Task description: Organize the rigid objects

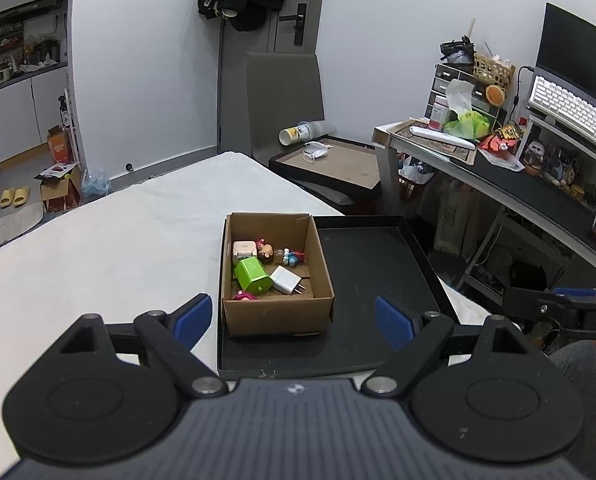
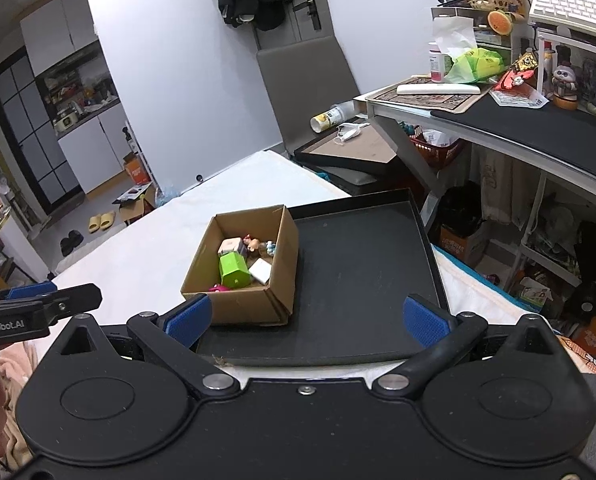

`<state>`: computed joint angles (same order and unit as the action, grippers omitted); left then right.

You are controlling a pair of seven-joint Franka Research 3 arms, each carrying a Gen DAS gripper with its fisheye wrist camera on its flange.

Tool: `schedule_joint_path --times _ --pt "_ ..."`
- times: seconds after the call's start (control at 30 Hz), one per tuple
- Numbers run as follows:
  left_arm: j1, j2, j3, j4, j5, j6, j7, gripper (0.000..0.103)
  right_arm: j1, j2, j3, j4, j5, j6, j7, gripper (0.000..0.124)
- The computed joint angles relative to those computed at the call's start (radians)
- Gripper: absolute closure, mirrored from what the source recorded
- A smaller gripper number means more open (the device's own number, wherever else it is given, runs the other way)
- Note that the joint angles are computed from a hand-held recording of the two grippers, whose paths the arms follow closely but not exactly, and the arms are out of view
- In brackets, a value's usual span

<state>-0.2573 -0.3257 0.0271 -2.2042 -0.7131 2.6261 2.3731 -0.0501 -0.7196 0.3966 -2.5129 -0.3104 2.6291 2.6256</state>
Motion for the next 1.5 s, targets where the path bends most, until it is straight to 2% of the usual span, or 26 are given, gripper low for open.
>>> schedule_joint_path --times 0.5,0.63,1.5 --pt "0.012 0.011 -0.008 0.005 0.012 -0.022 0.011 0.015 0.013 0.012 -0.003 0.009 -0.002 -0.001 -0.017 0.021" --pt "0.009 0.011 -0.001 0.015 -0.004 -0.068 0.022 0.015 0.018 0.017 -0.003 0.014 -0.002 -0.006 -0.022 0.021" --pt "0.024 -0.002 -0.008 0.013 -0.014 -0.098 0.031 0.015 0.034 0.031 -0.008 0.031 -0.012 -0.031 -0.029 0.021"
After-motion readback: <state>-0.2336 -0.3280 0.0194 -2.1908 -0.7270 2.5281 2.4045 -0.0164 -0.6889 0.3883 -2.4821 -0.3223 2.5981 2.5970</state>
